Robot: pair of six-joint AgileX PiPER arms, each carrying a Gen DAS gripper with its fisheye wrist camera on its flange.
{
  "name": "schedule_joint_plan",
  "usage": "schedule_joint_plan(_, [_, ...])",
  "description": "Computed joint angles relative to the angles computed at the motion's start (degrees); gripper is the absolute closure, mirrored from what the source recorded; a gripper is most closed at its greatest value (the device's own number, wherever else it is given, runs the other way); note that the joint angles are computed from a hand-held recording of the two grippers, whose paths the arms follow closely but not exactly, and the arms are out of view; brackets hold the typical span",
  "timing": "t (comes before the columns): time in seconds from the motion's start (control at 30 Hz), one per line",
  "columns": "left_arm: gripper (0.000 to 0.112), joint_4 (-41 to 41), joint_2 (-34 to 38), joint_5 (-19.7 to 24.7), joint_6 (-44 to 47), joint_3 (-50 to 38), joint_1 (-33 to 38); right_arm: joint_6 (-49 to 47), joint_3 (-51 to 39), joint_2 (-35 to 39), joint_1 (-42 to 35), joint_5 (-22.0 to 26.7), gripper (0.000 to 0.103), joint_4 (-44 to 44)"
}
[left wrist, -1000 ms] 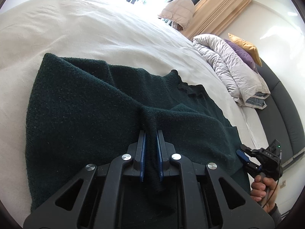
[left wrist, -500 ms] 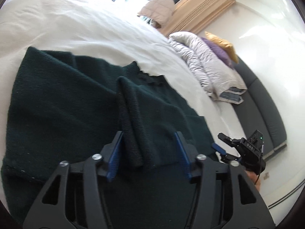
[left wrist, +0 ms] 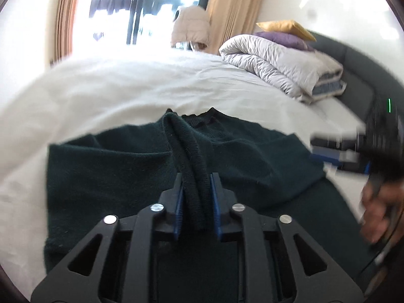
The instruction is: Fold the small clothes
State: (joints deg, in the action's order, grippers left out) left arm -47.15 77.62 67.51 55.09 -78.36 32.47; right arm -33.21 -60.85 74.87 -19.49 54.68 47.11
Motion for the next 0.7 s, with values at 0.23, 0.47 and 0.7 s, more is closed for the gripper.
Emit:
schedule_joint_plan(0.23, [0.095, 5.95, -23.95, -24.61, 14.64, 22.76, -16.29, 8.67, -20.92, 9.77, 18.2, 2.2, 0.045, -20.85])
schedule_joint_plan(0.47, [0.095, 5.57, -26.05, -25.27, 14.32, 23.6, -17.3, 12.31, -30.46, 16.59, 24.57, 6.81, 0.045, -26.78])
schedule_joint_plan(0.7, [0.109, -4.25, -30.1, -21.38, 25.01, 26.42, -13.5, 16.29, -41.53, 25.17, 31.21, 12.66, 0.041, -38.69])
